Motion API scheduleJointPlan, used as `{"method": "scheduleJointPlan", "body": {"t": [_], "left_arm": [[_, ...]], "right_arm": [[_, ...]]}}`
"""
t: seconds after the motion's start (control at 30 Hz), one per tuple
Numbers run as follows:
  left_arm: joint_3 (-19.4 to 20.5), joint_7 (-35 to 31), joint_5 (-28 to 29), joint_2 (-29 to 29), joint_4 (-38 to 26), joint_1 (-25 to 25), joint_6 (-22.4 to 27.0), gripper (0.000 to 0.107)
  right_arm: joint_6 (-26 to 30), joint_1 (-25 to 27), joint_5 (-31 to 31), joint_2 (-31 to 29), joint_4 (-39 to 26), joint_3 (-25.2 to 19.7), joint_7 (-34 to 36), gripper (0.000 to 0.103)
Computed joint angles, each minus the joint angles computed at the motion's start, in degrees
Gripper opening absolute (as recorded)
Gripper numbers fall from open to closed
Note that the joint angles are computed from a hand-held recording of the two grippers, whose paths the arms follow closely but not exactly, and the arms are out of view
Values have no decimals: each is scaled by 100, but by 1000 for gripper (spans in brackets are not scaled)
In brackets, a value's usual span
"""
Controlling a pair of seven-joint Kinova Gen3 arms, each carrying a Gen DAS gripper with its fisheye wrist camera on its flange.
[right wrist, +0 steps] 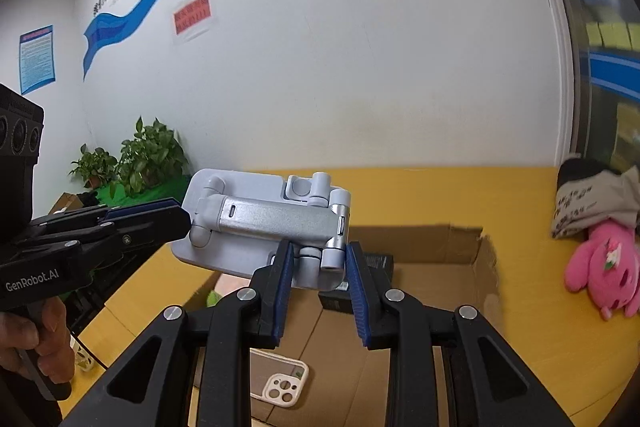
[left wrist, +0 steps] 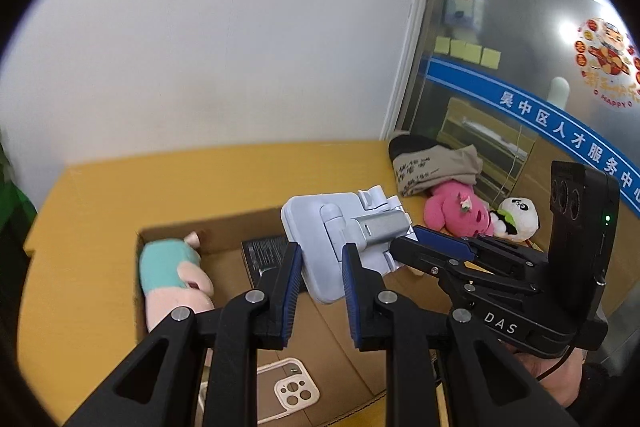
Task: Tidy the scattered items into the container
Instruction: 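Carry the phone stand with the right gripper into the box and release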
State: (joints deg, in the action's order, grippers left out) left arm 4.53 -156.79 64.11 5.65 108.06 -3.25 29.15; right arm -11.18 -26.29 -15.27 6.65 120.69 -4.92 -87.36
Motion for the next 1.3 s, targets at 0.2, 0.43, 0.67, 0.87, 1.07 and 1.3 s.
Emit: {"method": "scheduleJointPlan", "body": {"t": [0.2,0.43,0.67,0.87,1.07,1.3], "left_arm": [[99,1155,-960,1159,-874,-123,396,20],[62,2597,-2079,2235,-1828,-34,877,19],[126,3572,-3182,2883,-2430,290,1449,0],[518,3763,-3450,2325,-1532,-76,477,7],[738,2593,-2209,775,61,-669,-726,86],[1326,1571,-1254,-209,1204,-1241,-1037,7]], "right_arm": [[663,1144,1249,1036,-770,-865,-1101,29],[1903,1459,2626,2110,-1929,-1143,-2398,29],[3375,1649,2227,2836,-2994,-1559,-1718,26],[3191,1251,3037,2571,-2653,-1183,-2506,58],[1985,2755,2993,1484,-1061,-2187,-2850,103],[886,4589,3131,467,403,-3875,-2572,42]]}}
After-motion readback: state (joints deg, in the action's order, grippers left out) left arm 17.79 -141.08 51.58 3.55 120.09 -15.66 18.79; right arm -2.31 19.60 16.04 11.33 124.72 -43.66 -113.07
